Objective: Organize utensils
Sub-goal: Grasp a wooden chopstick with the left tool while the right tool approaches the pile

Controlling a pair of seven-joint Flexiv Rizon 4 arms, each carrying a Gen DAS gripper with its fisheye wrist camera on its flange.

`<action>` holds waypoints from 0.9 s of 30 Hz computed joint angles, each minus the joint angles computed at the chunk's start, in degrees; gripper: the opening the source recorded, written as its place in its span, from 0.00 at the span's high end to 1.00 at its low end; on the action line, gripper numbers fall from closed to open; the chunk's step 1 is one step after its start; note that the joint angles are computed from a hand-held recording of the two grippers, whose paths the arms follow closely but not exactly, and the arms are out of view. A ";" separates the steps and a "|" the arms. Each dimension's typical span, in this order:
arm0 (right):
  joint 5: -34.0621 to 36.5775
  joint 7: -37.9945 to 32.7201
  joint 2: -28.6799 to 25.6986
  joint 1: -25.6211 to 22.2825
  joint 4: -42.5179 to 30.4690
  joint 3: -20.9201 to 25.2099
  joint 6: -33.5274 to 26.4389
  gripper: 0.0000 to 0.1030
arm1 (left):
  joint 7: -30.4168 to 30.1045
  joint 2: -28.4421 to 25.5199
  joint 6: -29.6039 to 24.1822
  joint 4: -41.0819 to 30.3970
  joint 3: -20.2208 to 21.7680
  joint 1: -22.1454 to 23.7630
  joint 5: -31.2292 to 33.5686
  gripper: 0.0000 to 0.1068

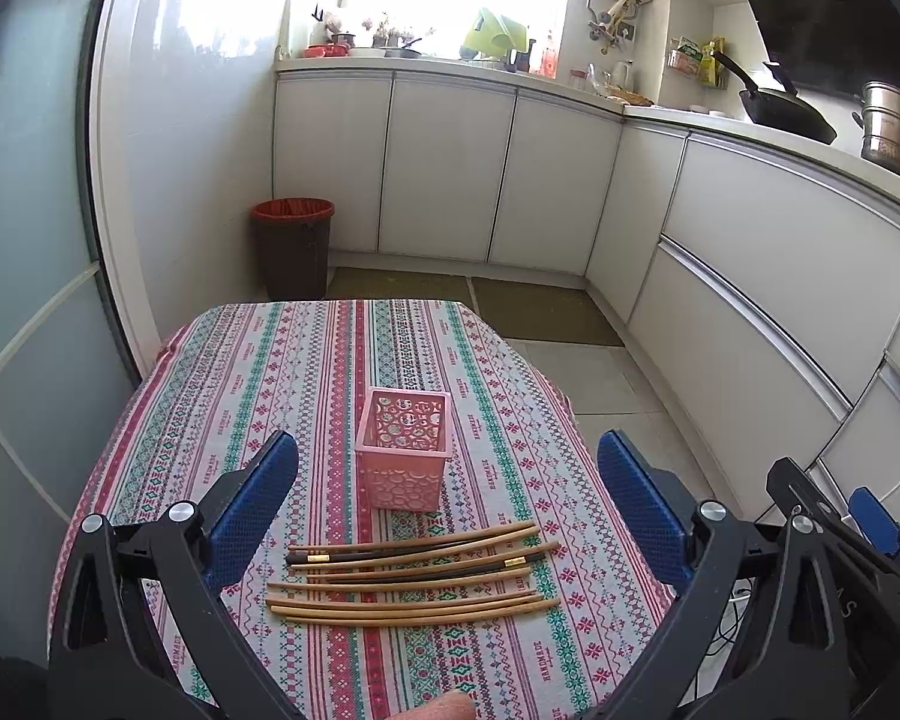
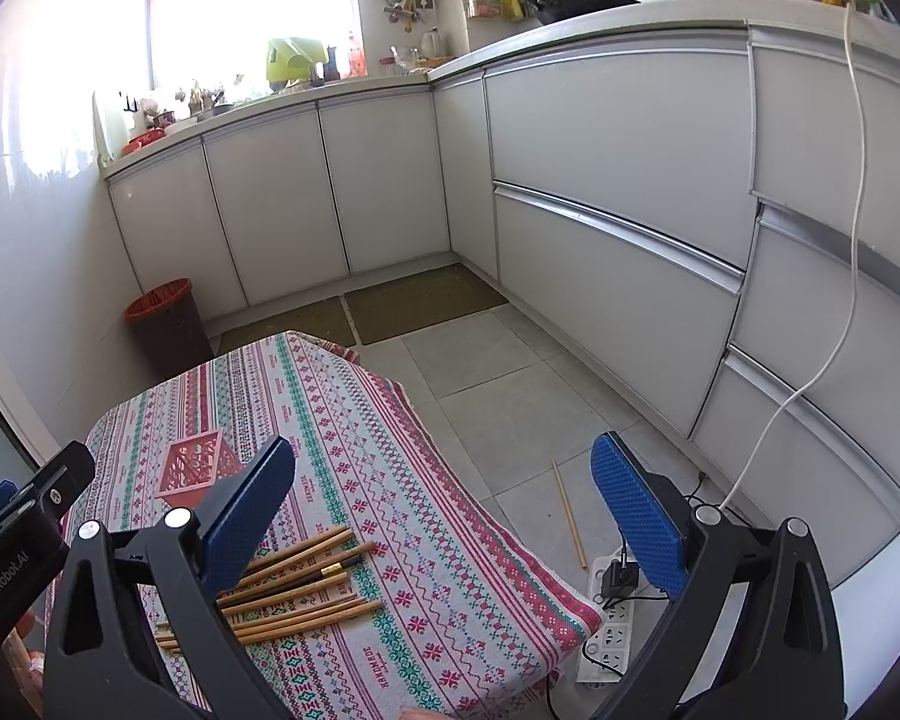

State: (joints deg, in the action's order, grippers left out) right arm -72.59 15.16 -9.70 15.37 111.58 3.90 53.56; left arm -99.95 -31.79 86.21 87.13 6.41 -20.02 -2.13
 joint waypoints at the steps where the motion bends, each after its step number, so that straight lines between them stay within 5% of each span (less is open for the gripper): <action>1: 0.11 -0.08 0.00 0.01 -0.01 0.02 -0.03 0.06 | 0.00 0.00 -0.03 0.00 -0.02 0.01 0.02 0.10; 7: 1.99 1.38 0.17 -0.17 0.29 0.07 -0.36 0.06 | 5.37 -0.59 -5.29 -1.64 -3.88 2.54 -0.15 0.10; 13: 12.13 3.75 0.38 -3.08 2.40 -0.38 7.67 0.06 | 23.11 -5.11 -30.98 -9.57 -14.77 8.95 -8.08 0.10; 17: 18.77 3.54 -0.25 -4.30 3.73 -1.13 13.31 0.06 | 30.39 -8.46 -37.84 -13.45 -14.70 7.82 -8.26 0.10; 20: 22.57 2.87 -0.98 -4.68 4.42 -1.74 17.01 0.06 | 43.71 -9.82 -41.57 -13.26 -18.22 9.34 -10.49 0.10; 23: 28.42 -0.22 -2.30 -5.03 4.65 -1.66 21.01 0.07 | 55.62 -9.94 -43.89 -12.83 -17.49 8.42 -8.41 0.10; 27: 41.41 -9.04 -5.01 -5.90 3.22 0.72 24.44 0.06 | 60.56 -12.24 -52.97 -18.39 -15.21 7.45 -8.15 0.11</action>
State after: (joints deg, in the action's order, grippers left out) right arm -31.18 6.12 -14.71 9.47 114.80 4.62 78.00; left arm -39.39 -44.03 33.24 68.74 -8.80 -12.58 -10.28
